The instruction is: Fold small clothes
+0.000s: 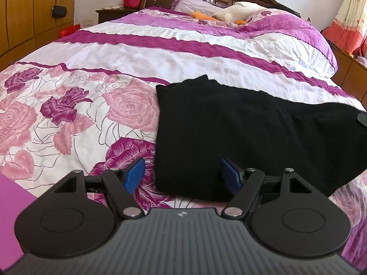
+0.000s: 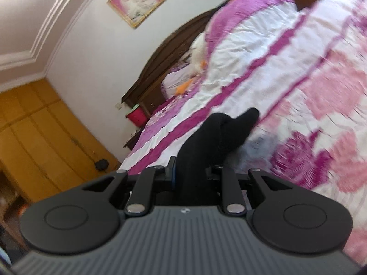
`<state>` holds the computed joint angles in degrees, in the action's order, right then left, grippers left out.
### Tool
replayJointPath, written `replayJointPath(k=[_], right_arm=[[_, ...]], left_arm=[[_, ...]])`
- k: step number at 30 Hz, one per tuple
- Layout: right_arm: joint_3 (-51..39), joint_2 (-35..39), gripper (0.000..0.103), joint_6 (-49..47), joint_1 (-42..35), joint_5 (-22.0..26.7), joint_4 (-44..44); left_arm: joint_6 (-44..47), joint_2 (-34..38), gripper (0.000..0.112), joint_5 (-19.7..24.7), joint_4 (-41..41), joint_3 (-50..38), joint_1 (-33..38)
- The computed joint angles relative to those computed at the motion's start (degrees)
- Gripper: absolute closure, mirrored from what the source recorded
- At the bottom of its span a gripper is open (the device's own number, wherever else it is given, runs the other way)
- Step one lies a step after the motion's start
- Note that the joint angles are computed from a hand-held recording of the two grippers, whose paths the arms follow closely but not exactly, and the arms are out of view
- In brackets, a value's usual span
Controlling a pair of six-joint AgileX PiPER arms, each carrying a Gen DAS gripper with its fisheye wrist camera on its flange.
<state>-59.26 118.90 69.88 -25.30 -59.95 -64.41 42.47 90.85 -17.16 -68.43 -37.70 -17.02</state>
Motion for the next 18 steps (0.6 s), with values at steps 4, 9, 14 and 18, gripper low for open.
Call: replayJointPath(k=[4, 9, 14, 18], right_arm=[[0.8, -3.1, 0.081, -5.3, 3.1, 0.7, -0.9], [1.6, -5.8, 0.081, -9.0, 8.0, 1.6, -2.1], [1.5, -5.8, 0.082, -10.8, 14.1, 4.5, -3.8], [0.7, -4.3, 0.082, -11.6, 19.1, 8.0, -5.1]], left_arm=[[-2.9, -1.4, 0.035, -0.1, 2.5, 1.2, 0.6], [-6.8, -2.9, 0.035, -0.1, 6.2, 2.7, 1.6], [-9.1, -3.9, 0.035, -0.3, 8.5, 3.8, 2.4], [-11.9, -4.6, 0.035, -0.3, 11.2, 5.1, 3.6]])
